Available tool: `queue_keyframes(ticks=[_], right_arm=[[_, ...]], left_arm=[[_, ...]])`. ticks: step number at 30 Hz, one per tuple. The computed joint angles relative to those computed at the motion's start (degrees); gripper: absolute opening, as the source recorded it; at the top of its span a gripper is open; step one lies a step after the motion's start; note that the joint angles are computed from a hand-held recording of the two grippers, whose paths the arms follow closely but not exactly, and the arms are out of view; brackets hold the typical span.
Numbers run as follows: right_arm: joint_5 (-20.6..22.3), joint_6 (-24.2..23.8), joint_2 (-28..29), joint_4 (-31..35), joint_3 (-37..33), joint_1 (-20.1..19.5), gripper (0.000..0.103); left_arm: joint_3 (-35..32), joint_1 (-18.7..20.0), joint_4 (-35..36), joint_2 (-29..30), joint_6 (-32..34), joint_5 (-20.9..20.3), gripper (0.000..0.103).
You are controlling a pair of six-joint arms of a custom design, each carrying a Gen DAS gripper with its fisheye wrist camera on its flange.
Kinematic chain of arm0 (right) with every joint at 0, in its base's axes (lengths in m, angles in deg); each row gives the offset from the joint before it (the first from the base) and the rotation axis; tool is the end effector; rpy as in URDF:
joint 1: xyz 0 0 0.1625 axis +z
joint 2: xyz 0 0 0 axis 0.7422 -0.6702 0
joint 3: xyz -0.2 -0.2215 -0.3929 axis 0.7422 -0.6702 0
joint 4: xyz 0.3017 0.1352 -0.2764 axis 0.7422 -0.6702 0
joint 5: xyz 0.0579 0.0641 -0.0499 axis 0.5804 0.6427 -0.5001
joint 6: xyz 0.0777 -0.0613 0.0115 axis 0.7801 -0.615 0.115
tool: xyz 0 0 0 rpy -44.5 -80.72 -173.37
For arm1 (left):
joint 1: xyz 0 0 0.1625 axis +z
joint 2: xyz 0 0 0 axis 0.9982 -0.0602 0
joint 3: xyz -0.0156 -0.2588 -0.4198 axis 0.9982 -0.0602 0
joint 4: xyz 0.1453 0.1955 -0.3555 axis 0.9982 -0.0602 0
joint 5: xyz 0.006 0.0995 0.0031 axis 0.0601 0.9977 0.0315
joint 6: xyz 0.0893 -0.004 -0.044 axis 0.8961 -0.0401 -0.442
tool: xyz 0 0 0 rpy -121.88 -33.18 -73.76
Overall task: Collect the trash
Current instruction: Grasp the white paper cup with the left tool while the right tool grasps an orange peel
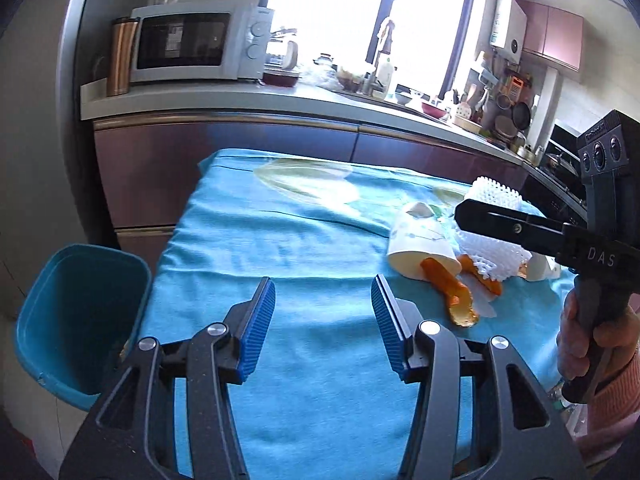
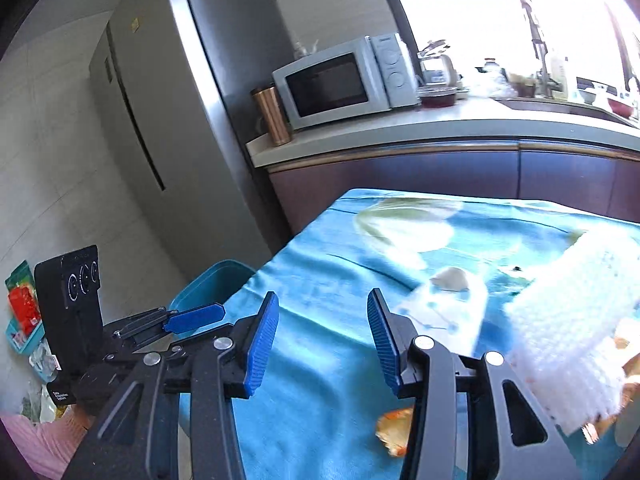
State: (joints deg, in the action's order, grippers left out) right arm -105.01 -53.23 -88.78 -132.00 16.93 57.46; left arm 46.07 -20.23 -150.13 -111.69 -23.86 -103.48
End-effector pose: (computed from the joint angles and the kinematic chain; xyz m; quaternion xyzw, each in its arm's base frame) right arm 0.2774 -0.6504 0.1052 0.1544 -0.8651 0.4424 0.1792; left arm -0.1273 -0.6767 0.2012 0.3739 0.8745 -0.2874 0.1135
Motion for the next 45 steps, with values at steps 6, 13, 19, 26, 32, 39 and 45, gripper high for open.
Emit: queue_keyframes(ticks=[6,13,19,26,32,39,45], right_arm=[[-4.68,1.31,-3.53,-8.84,6.53,-2.07,0.044],[-6.48,4.70,-6.12,-12.14,10.67,-4.58,0.045],[-1.57,3.45,-4.74,-6.80,11.31,-4.29,0.041],[-1.12,7.12,-2.81,0.73,8.61,-5.01,0.032],[0.71,10.57,-2.67,3.09,8.39,-6.47,0.021],[2.62,11.75,-3.49,3.07,9.95,-7.40,0.006],[3.11,11.21,-4.26,2.35,11.43,-7.54,0.005]], left_arm=[[-2.03,-2.37,2.18,4.21,1.14,1.89,0.050],[-4.98,-3.77,4.97,7.67,1.29,3.56,0.048],[-6.44,-4.20,5.97,9.04,1.76,5.03,0.047],[-8.94,-4.31,9.46,10.57,2.43,5.81,0.039],[-9.87,-4.69,11.42,11.19,3.84,5.02,0.029],[-10.34,-4.85,11.55,11.45,3.13,4.06,0.010],[-8.45,-5.14,8.17,10.66,3.52,4.01,0.008]])
